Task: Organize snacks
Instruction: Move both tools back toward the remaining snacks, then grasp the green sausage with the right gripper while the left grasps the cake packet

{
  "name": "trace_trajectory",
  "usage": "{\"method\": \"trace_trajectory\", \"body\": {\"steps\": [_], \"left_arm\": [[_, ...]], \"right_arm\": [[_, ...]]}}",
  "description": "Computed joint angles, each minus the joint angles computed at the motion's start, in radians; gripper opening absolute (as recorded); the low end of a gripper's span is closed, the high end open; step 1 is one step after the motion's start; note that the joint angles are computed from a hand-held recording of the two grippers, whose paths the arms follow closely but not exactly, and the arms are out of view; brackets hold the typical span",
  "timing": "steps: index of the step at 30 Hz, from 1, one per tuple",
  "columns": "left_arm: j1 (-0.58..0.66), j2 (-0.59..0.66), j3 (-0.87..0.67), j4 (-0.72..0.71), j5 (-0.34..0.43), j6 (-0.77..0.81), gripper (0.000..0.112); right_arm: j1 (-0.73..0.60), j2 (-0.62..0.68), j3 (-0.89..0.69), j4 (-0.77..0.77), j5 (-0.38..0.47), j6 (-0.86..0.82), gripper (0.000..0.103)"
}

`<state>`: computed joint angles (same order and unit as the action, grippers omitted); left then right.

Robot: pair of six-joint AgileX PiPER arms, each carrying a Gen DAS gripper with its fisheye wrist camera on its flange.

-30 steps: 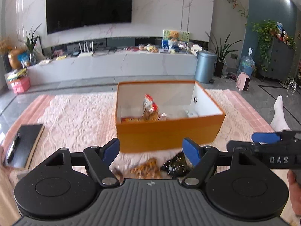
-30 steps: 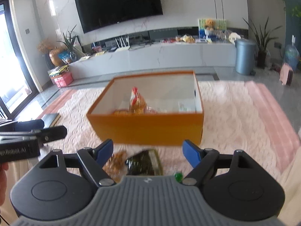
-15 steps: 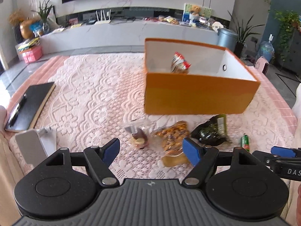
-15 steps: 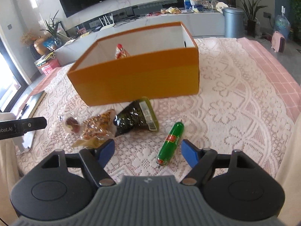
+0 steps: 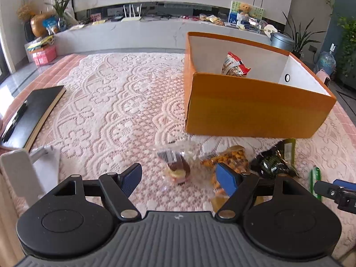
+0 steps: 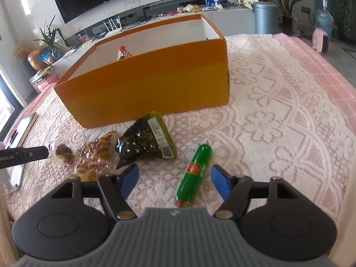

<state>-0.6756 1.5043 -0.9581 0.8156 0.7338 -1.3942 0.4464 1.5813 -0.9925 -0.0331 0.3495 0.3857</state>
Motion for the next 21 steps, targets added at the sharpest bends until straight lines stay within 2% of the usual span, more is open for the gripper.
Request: {"method": "trace_trajectory", "body": {"steps": [3, 6, 8, 12, 15, 21], "left_arm": [[0.011, 0.032, 0.018, 0.068, -0.04, -0.045, 0.088], [0.021, 0.067, 0.035, 0.143, -0.062, -0.112, 0.087], [0.027, 0.086, 0.043, 0.187, -0.069, -0.151, 0.084], [0.052, 0.103, 0.06, 0.222, -0.115, -0.19, 0.08], [0.06, 0.114, 0.069, 0.248, -0.135, -0.224, 0.076], [0.06, 0.133, 0.072, 0.278, -0.173, -0.244, 0.067]], "right_arm": [[0.015, 0.022, 0.002, -0.114, -0.033, 0.11, 0.066], [0.011, 0.054, -0.002, -0.117, -0.06, 0.124, 0.065], [0.01, 0.071, -0.001, -0.127, -0.077, 0.133, 0.058], [0.03, 0.101, 0.002, -0.325, -0.099, 0.308, 0.055], [0.03, 0.113, 0.008, -0.383, -0.124, 0.359, 0.053], [0.023, 0.136, 0.004, -0.435, -0.123, 0.419, 0.037]]}}
